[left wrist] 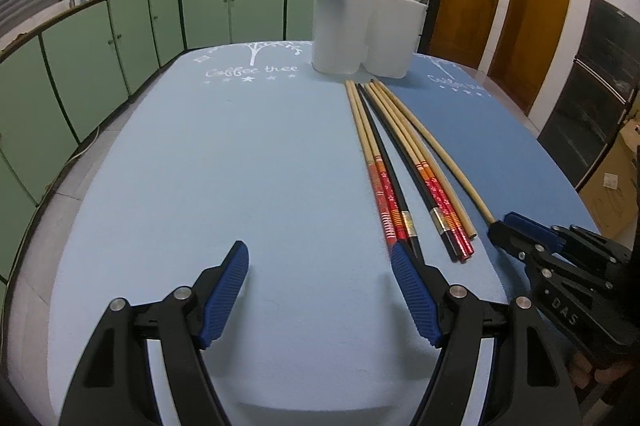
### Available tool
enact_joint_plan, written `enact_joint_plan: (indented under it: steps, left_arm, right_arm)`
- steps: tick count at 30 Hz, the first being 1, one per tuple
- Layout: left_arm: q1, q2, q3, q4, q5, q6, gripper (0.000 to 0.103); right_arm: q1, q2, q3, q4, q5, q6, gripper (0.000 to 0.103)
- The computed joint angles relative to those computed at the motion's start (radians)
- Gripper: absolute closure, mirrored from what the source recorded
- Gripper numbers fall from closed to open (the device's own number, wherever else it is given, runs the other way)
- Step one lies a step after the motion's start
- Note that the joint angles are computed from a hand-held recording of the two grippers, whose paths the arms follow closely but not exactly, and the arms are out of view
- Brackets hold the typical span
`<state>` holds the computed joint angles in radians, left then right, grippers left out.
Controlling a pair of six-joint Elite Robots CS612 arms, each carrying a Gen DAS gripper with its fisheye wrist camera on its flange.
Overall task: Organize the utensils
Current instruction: 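Grasp a plain wooden chopstick with the right tool while the left tool grasps a red chopstick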
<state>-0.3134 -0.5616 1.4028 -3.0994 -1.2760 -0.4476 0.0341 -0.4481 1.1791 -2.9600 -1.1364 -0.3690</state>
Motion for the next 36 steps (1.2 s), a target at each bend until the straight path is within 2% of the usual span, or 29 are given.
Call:
enact_joint_plan:
  steps: [3,9,15,23,29,32,36]
  left_arm:
    - [0.000,0.003,-0.007,0.009,-0.015,0.002,0.031]
    - [-0.003,0.010,-0.019,0.035,-0.031,0.018,0.031]
    - [-0.009,0.020,-0.036,0.057,0.007,0.018,0.031]
    - [-0.008,0.020,-0.035,0.061,0.052,-0.058,0.034]
    - [-0.010,0.023,-0.039,0.056,0.049,-0.061,0.035]
    - [-0.013,0.028,-0.051,0.072,0.070,-0.068,0.041]
    - [-0.016,0.036,-0.062,0.062,0.068,-0.060,0.055]
  right_arm:
    - [0.003,0.000,-0.002,-0.001,-0.014,-0.002,0.099]
    - [-0.001,0.002,-0.014,0.021,-0.014,0.019,0.099]
    - [0.000,0.000,-0.006,0.009,-0.019,0.008,0.099]
    - [0.001,0.000,-0.002,-0.002,-0.019,0.003,0.099]
    - [0.000,0.000,0.000,-0.003,-0.014,0.003,0.096]
    - [0.002,0.002,-0.001,-0.010,-0.019,-0.001,0.096]
    - [0.003,0.008,-0.004,-0.028,-0.020,0.007,0.098]
